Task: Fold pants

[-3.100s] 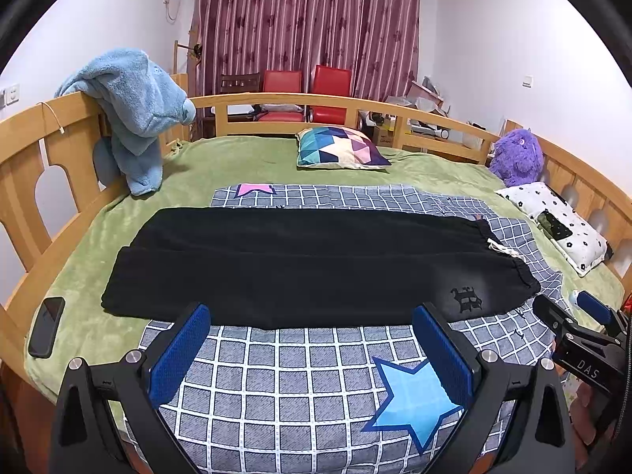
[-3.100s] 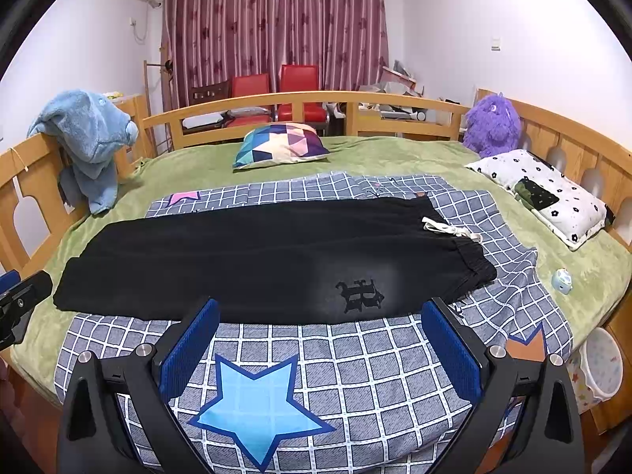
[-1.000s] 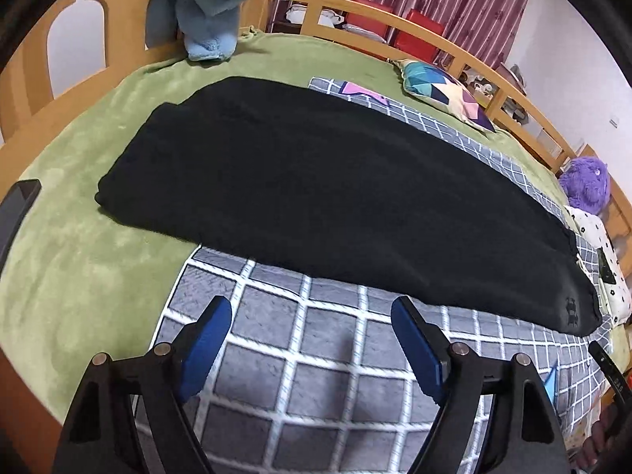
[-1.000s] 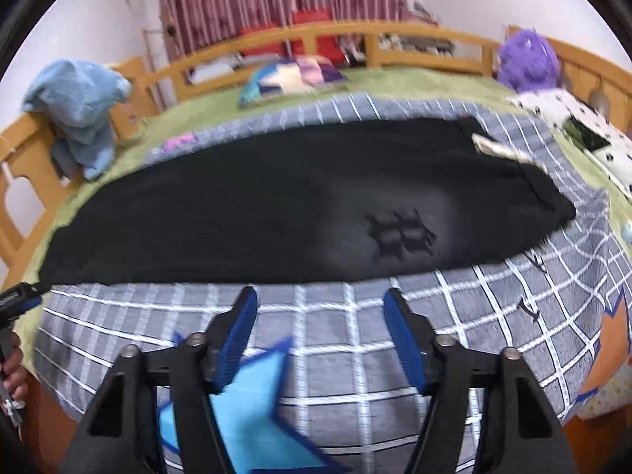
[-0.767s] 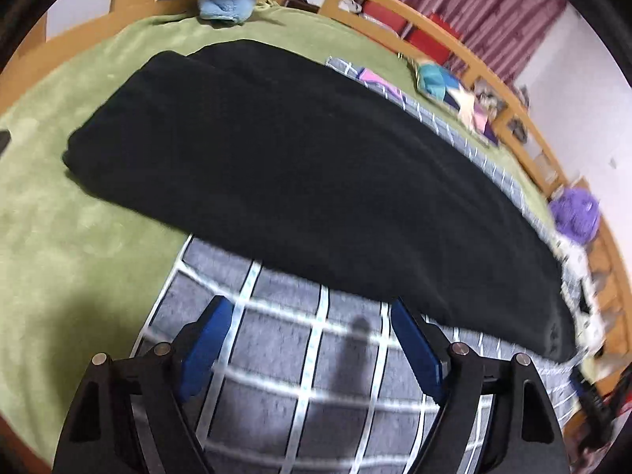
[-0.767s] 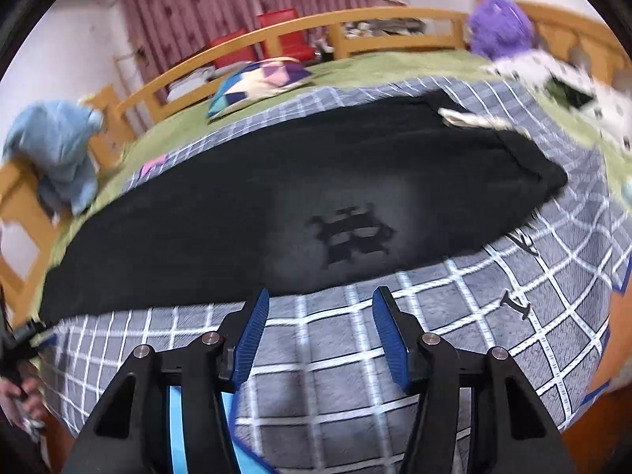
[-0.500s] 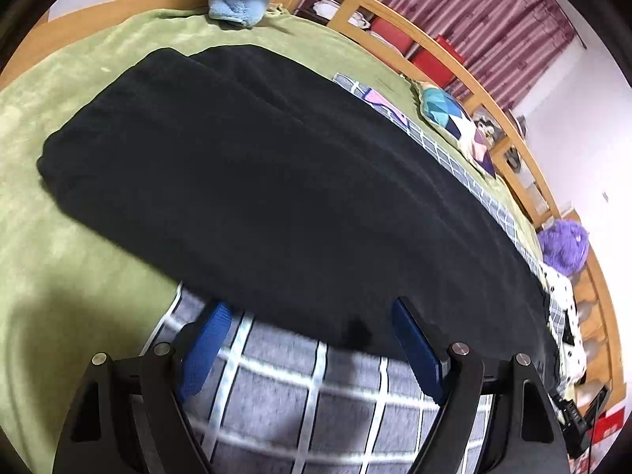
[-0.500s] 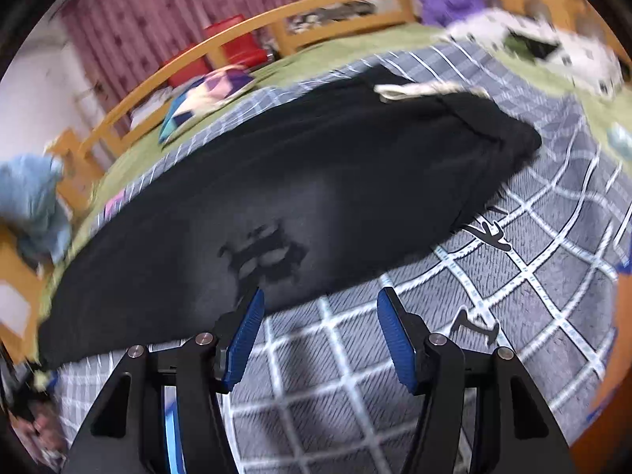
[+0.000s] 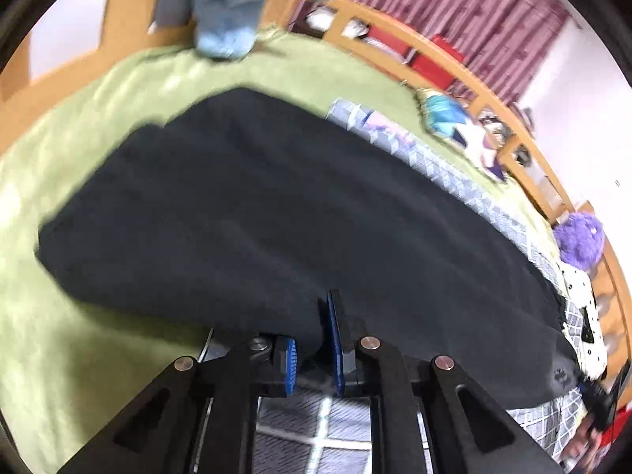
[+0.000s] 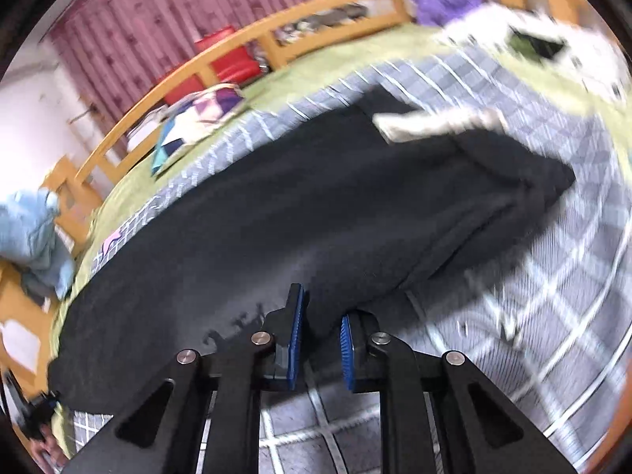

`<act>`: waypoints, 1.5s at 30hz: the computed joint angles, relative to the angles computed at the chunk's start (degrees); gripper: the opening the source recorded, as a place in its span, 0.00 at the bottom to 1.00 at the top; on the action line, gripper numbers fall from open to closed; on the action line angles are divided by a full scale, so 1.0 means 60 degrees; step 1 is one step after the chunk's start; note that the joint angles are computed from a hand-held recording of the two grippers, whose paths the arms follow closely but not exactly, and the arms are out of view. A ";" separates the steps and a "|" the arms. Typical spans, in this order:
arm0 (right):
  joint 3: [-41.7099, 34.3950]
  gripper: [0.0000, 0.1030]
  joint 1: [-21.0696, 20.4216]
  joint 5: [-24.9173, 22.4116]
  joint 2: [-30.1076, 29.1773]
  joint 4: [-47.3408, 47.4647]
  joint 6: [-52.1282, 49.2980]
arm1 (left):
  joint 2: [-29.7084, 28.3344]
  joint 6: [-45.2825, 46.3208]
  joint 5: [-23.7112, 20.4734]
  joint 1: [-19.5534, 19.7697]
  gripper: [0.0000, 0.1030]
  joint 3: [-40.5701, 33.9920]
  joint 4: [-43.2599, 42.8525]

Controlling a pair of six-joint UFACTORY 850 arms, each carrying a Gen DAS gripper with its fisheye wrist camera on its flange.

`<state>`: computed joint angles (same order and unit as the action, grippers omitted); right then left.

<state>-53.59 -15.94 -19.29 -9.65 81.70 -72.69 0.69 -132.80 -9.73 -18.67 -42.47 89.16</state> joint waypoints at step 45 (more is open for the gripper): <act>-0.1025 0.56 0.1533 0.0115 -0.0944 -0.3765 0.2194 | -0.3749 0.5799 -0.4112 0.0394 0.42 -0.3991 -0.3263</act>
